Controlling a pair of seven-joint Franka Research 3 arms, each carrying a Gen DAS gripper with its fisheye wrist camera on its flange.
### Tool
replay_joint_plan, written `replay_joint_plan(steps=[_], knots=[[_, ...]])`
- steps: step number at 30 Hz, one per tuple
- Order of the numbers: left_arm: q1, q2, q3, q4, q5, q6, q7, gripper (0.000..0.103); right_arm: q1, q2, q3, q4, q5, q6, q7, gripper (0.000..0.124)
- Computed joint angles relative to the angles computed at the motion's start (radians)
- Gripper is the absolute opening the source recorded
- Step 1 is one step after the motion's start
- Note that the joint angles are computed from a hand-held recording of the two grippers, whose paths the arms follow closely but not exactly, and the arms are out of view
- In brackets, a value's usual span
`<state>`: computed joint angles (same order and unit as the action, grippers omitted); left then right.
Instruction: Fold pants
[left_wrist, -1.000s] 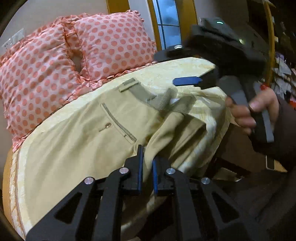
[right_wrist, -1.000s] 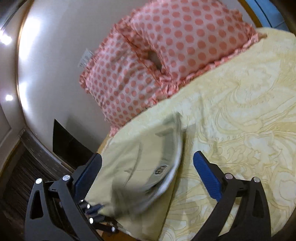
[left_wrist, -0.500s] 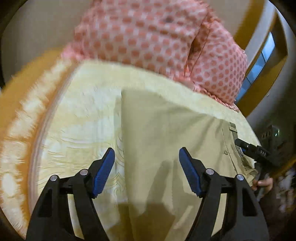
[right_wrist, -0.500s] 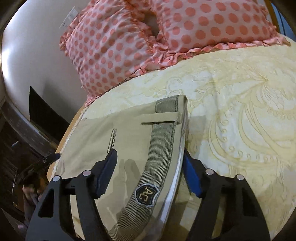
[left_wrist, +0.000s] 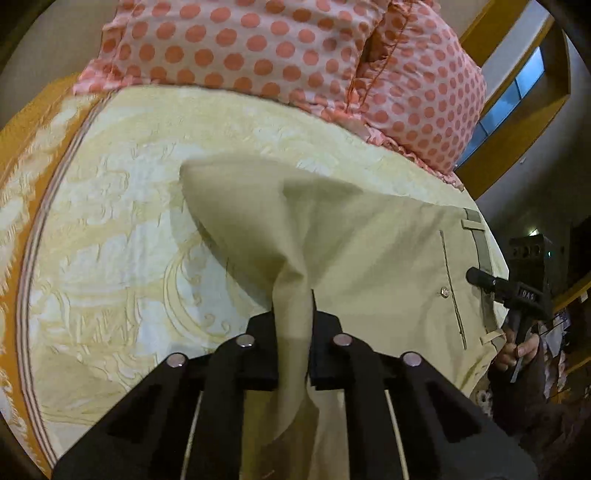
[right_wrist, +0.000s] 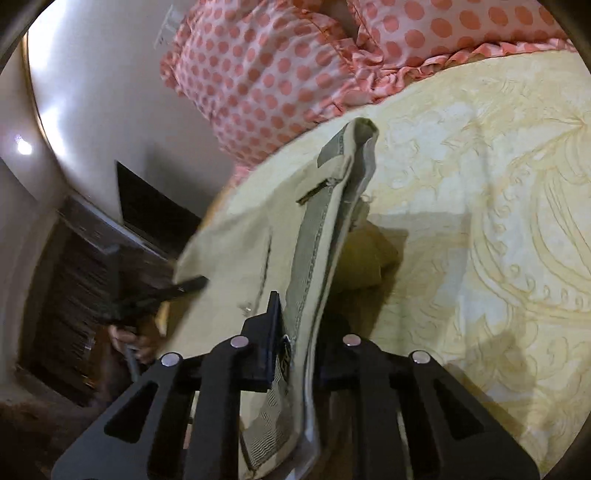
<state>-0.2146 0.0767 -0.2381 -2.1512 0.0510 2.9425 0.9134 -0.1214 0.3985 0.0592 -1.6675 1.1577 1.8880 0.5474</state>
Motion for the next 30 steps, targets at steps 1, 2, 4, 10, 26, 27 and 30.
replay_joint_plan(steps=[1, 2, 4, 10, 26, 27, 30], knots=[[-0.013, 0.003, 0.02, 0.02, 0.085, -0.013, -0.057, 0.008, 0.004, 0.007, 0.002, 0.022, 0.0, 0.006, 0.002, 0.016], [-0.02, 0.008, 0.032, 0.039, 0.147, -0.016, -0.096, 0.007, 0.008, 0.015, 0.004, 0.043, -0.002, 0.016, 0.004, 0.016], [-0.026, 0.038, 0.051, 0.105, 0.245, -0.026, -0.147, 0.007, 0.019, 0.041, 0.011, 0.102, -0.005, 0.052, 0.013, 0.016], [-0.093, 0.249, 0.161, 0.438, 0.561, -0.136, -0.397, 0.009, 0.059, 0.179, 0.034, 0.333, -0.056, 0.263, 0.12, 0.018], [-0.062, 0.302, 0.06, 0.453, 0.453, -0.242, -0.333, 0.052, 0.17, 0.024, -0.01, 0.105, -0.387, 0.445, 0.295, 0.095], [-0.093, 0.276, 0.083, 0.439, 0.474, -0.284, -0.374, 0.057, 0.2, -0.009, -0.029, 0.059, -0.452, 0.502, 0.359, 0.095], [-0.149, 0.176, 0.125, 0.322, 0.597, -0.253, -0.528, 0.085, 0.188, -0.155, 0.007, -0.153, -0.391, 0.634, 0.263, 0.102]])
